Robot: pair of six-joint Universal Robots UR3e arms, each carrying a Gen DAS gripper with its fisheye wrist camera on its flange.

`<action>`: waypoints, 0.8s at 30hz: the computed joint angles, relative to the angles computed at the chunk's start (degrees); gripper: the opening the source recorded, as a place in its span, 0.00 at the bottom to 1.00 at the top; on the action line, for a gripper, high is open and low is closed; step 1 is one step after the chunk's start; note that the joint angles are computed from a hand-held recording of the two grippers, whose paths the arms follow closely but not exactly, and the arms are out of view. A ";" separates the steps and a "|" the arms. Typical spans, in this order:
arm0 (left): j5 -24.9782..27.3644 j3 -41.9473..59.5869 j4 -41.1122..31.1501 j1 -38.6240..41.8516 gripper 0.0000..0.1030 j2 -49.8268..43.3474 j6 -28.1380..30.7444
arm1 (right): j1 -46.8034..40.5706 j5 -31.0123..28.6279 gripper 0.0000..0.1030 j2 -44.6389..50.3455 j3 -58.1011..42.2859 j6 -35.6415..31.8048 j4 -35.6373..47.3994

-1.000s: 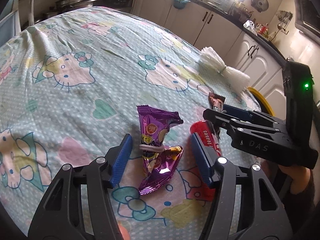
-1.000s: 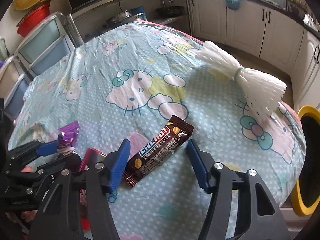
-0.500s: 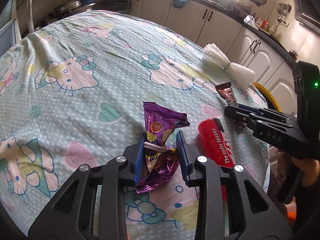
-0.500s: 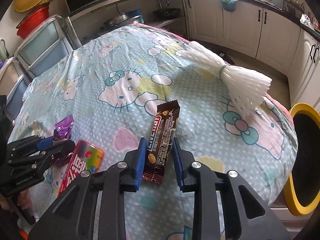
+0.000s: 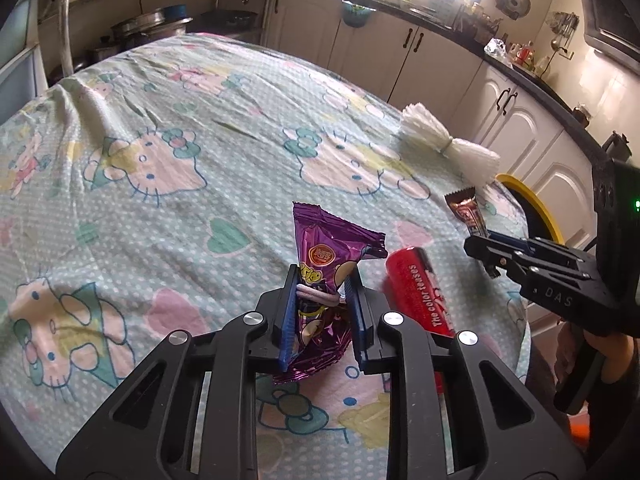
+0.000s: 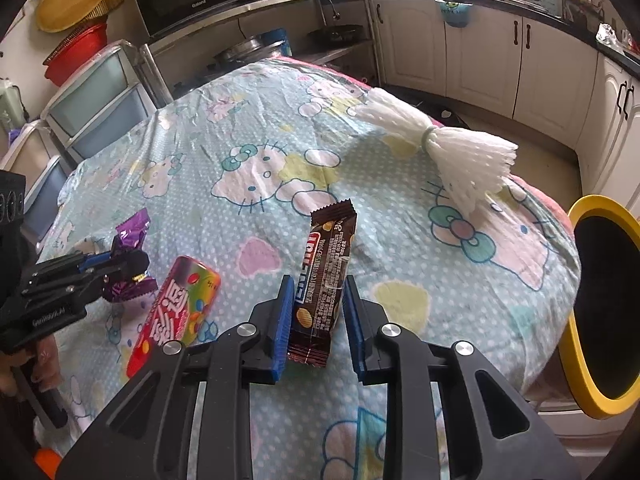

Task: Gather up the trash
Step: 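Grasp the brown chocolate bar with the right tool while the left tool grasps the purple wrapper, then carry the chocolate bar and purple wrapper over the yellow bin with both tools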

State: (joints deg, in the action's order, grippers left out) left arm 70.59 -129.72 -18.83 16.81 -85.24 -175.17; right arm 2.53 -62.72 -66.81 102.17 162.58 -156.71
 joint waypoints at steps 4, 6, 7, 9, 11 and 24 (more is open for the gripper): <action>-0.47 0.03 -1.04 0.19 0.16 2.47 -0.37 | -1.17 1.68 0.23 -2.17 1.76 -0.72 0.37; -0.59 0.37 -1.50 -0.07 0.16 3.22 -0.54 | -1.79 2.36 0.23 -3.50 2.90 -1.12 0.29; -0.73 0.63 -1.84 -0.35 0.16 3.80 -0.68 | -2.07 2.61 0.23 -4.00 3.30 -1.29 0.23; -0.59 1.71 -2.00 -1.37 0.16 3.76 -1.21 | -2.92 3.47 0.23 -5.43 4.29 -1.70 0.36; -0.33 3.14 -1.87 -2.73 0.16 3.15 -1.81 | -3.75 4.06 0.23 -6.67 5.20 -1.93 0.32; 2.93 17.98 0.08 -16.19 0.16 -8.53 -5.51 | -13.71 8.64 0.23 -16.02 11.54 -3.81 1.51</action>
